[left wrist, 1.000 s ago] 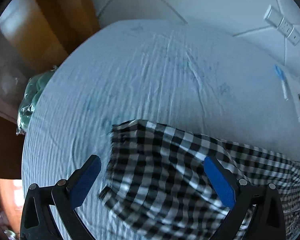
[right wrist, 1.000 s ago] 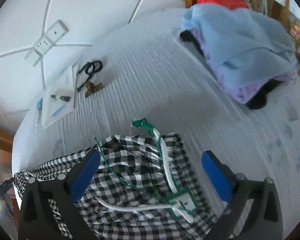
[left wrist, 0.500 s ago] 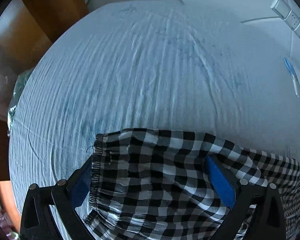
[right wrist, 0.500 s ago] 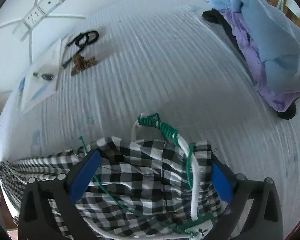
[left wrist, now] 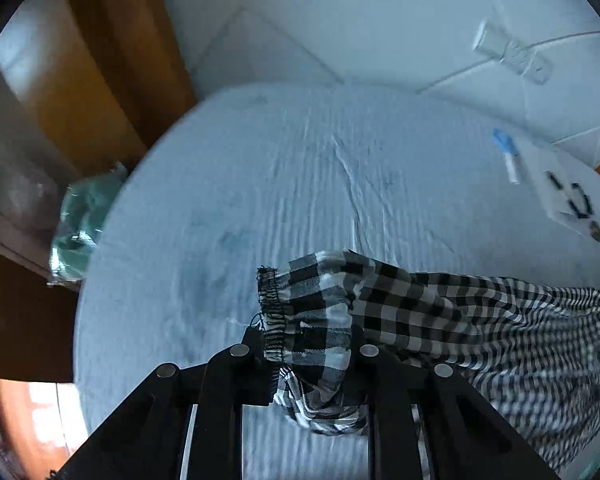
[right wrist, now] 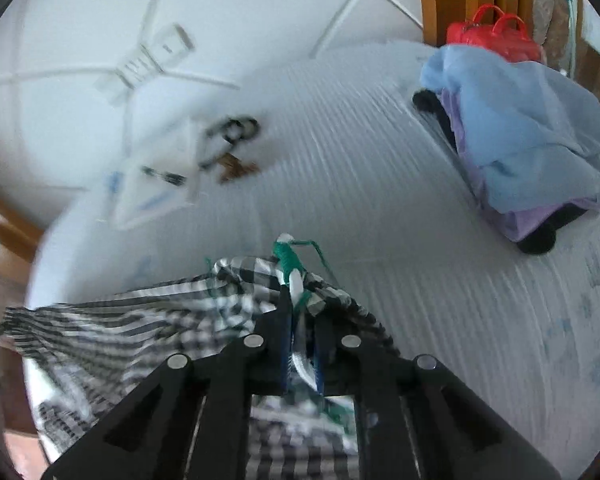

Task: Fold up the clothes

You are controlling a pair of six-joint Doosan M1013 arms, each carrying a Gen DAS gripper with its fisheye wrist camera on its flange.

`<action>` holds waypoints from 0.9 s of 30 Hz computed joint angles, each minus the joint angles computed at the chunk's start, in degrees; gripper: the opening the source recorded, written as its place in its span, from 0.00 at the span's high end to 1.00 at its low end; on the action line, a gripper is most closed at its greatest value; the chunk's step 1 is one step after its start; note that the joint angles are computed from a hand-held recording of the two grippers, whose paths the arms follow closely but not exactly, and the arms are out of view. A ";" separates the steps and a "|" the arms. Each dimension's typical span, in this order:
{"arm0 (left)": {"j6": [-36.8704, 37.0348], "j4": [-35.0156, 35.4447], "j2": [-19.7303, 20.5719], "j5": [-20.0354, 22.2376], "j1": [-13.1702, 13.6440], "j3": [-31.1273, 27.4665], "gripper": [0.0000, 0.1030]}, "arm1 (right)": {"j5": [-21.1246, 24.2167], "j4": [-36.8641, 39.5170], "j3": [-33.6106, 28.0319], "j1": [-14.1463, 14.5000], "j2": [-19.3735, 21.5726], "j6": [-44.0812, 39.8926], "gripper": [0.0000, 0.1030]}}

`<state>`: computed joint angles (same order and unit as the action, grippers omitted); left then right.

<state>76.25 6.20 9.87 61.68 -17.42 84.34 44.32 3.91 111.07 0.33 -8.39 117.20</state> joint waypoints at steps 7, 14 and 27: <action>1.37 2.11 -14.35 -7.40 0.96 14.56 0.80 | -0.56 8.93 7.61 -2.20 -12.43 -9.75 0.92; -1.04 0.58 -20.95 -5.95 0.13 27.07 0.76 | 6.45 12.25 12.13 -2.77 -17.89 -13.97 0.92; -7.10 -6.80 -26.26 -5.32 0.79 27.53 0.14 | 16.20 1.78 10.86 -2.79 -18.41 -5.57 0.36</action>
<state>69.15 -0.61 -16.39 56.35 -16.62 111.88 60.52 5.69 121.93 -2.46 -26.81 111.62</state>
